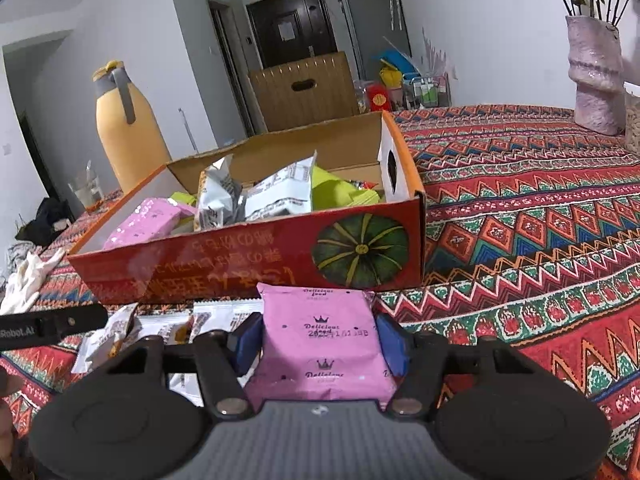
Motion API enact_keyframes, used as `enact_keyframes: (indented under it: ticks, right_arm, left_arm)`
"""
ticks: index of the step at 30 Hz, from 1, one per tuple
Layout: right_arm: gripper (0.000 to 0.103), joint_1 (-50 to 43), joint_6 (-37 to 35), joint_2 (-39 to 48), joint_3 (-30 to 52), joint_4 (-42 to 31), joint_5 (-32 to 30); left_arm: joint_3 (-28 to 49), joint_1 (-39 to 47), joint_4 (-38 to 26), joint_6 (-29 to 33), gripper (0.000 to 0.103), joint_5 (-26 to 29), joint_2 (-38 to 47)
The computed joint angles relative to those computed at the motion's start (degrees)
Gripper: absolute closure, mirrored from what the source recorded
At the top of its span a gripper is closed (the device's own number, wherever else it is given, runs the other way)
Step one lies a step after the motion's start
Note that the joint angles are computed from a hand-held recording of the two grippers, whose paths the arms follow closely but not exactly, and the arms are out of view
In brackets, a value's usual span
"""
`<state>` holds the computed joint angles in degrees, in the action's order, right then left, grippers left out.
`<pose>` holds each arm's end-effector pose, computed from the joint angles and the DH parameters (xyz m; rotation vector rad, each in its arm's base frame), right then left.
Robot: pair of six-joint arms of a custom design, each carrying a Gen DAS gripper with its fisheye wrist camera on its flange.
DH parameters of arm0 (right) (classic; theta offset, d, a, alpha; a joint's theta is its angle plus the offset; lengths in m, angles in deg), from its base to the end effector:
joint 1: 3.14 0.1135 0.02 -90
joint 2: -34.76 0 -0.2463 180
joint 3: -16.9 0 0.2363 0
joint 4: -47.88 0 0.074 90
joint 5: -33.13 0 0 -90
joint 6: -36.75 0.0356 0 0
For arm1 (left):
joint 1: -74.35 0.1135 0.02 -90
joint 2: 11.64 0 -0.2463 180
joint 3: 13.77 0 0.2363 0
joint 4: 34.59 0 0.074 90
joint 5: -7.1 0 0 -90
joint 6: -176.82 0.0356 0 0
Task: Organize snacks
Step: 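Grasp a pink packet with the right tool while the left tool grasps a white packet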
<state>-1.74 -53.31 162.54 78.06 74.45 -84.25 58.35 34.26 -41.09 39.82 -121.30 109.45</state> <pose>0.3450 0.0248 0.0233 -0.2802 2.2167 0.5529 0.2897 -0.2150 0.0622 -0.3805 2.2421 0.0866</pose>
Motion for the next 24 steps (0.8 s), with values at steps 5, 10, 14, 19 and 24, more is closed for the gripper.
enact_keyframes:
  ticks: [5,10,14,19,24]
  right_arm:
    - [0.042,-0.78,1.71,-0.61,-4.84,9.02,-0.19]
    - [0.042,-1.82,2.31,-0.62,-7.94,14.74,0.59]
    - [0.042,-2.4,2.75,-0.31,-8.01,15.43,0.46]
    - [0.042,-2.11,2.88,0.31,-7.38,15.09,0.68]
    - [0.042,-2.21,3.13,0.93,-6.55,14.44,0.44]
  left_arm:
    - [-0.07,-0.09,-1.38,-0.56,0.0,0.4,-1.08]
    - [0.86,-0.49,-4.49,2.48,0.0,0.9,-1.72]
    - [1.94,0.77,-6.48,4.55,0.0,2.83,-0.87]
    - [3.61,2.69,-6.23,7.2,0.0,6.43,1.19]
    - [5.74,3.58,-5.74,8.32,0.0,7.6,4.22]
